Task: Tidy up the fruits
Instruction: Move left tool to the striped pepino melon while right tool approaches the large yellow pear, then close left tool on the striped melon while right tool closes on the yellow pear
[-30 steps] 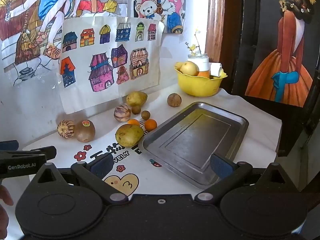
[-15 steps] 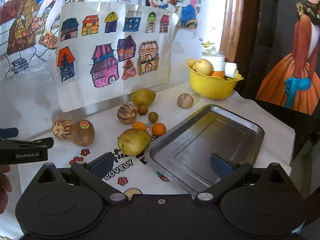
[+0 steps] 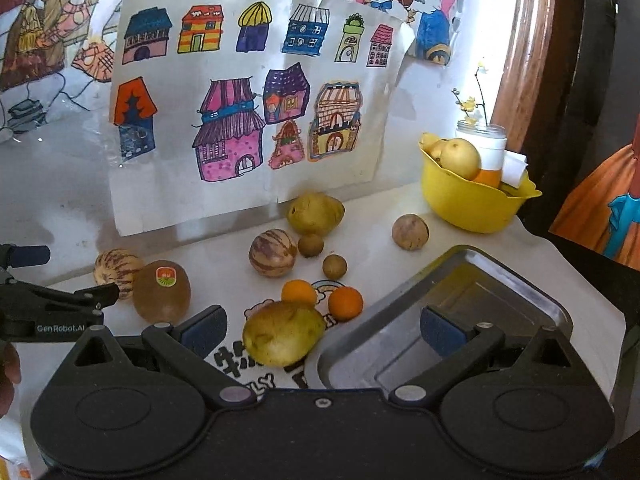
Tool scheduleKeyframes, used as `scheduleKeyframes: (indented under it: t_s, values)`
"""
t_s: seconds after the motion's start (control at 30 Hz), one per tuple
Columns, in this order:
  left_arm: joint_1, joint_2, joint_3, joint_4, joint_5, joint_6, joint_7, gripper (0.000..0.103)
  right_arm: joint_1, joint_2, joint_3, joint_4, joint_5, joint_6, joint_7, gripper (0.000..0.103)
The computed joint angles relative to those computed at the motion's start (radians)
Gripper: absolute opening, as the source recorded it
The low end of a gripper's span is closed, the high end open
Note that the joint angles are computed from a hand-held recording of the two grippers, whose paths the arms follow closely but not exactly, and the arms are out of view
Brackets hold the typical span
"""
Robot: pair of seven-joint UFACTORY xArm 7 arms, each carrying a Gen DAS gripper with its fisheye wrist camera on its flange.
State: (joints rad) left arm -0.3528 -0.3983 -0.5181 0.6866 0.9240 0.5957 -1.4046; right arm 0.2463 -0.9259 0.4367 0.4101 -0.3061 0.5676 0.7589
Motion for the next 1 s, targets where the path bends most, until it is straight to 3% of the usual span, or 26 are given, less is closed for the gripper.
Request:
scheduleKeyframes:
  t_s: [0.3,0.53,0.87,1.0]
  values:
    - [-0.007,0.065,0.02,0.022,0.043,-0.003,-0.008,0.088,-0.024,0.042,0.002,0.006,-0.017,-0.039,0.011,0.103]
    - [-0.026,0.101,0.048,0.043,0.092,-0.012,-0.031,0.085,-0.035,0.068,-0.008,0.003,-0.027,-0.063,0.001,0.103]
    - [-0.049,0.147,0.087,0.064,0.131,-0.049,-0.035,0.076,-0.023,0.156,-0.067,-0.021,-0.02,-0.19,-0.116,0.103]
    - [-0.055,0.156,0.105,0.061,0.135,-0.084,-0.04,0.065,-0.036,0.18,-0.064,-0.017,-0.015,-0.214,-0.139,0.103]
